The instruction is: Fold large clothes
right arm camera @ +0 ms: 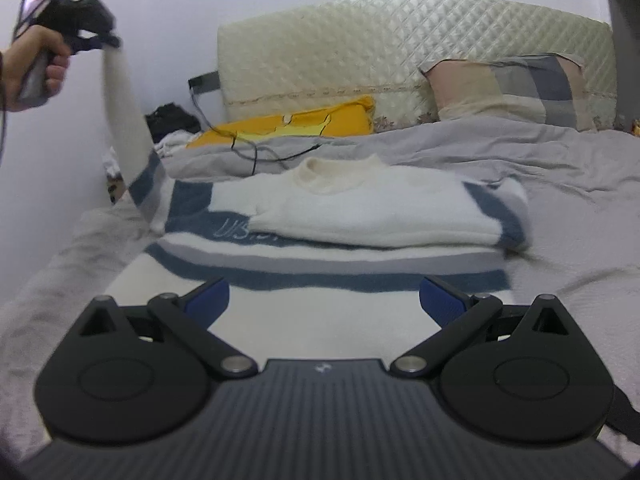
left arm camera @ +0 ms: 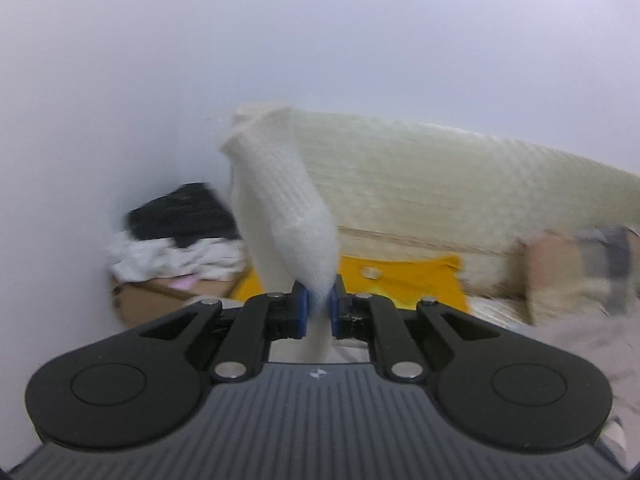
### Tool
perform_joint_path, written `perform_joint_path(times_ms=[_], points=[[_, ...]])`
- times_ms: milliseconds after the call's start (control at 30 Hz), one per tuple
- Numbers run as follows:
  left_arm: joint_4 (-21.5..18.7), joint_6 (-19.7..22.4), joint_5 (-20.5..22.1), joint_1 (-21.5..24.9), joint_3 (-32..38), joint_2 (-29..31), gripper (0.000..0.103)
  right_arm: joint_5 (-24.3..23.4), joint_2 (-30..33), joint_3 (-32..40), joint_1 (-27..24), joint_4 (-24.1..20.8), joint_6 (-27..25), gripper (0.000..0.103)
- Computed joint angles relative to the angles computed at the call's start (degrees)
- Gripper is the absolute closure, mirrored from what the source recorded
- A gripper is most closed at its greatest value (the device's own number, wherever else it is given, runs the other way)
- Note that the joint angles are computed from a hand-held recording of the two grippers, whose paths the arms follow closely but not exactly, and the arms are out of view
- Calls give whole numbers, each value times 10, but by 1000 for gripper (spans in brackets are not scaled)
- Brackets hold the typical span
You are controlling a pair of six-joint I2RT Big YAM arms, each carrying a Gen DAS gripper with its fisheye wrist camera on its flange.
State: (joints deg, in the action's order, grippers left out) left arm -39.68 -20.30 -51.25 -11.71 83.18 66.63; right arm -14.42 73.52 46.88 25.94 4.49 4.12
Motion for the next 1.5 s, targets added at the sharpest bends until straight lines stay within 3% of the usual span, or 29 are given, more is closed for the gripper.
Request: perform_joint_path(times_ms=[133, 333, 400, 500, 667, 733, 833, 867, 933, 967, 1000, 1133, 1233, 1500], points=[[19, 9, 4, -69, 62, 94, 91, -45, -13, -5, -42, 4, 63, 0], [43, 2, 33, -143, 148, 241, 92, -55, -4, 1, -87, 4, 96, 0], [60, -1, 58, -152, 173, 288, 92, -68, 7, 7, -105, 2, 106, 0], [32, -15, 102, -168, 240, 368, 92, -61, 23, 19, -124, 2, 108, 0], [9, -43, 150, -191, 288, 461, 92, -59, 59, 40, -147, -4, 135, 0], [27, -46, 173, -179, 269, 474, 92, -69, 75, 50, -154, -9, 148, 0], [47, -66, 212, -166, 249, 484, 90, -61, 87, 52, -157, -2, 151, 0], [53, -77, 224, -163, 241, 481, 85, -61, 92, 55, -157, -2, 153, 0], [65, -103, 269, -153, 213, 466, 62, -62, 99, 60, -156, -6, 157, 0], [71, -112, 281, -152, 197, 456, 42, -60, 102, 62, -155, -7, 158, 0], [80, -116, 277, -153, 177, 440, 36, -60, 102, 63, -154, -7, 158, 0], [128, -100, 270, -162, 90, 372, 32, -69, 93, 56, -151, 1, 152, 0], [142, -87, 243, -165, 30, 316, 31, -72, 82, 49, -150, 1, 154, 0], [110, -67, 154, -125, -56, 254, 31, -78, 62, 40, -138, 2, 142, 0]])
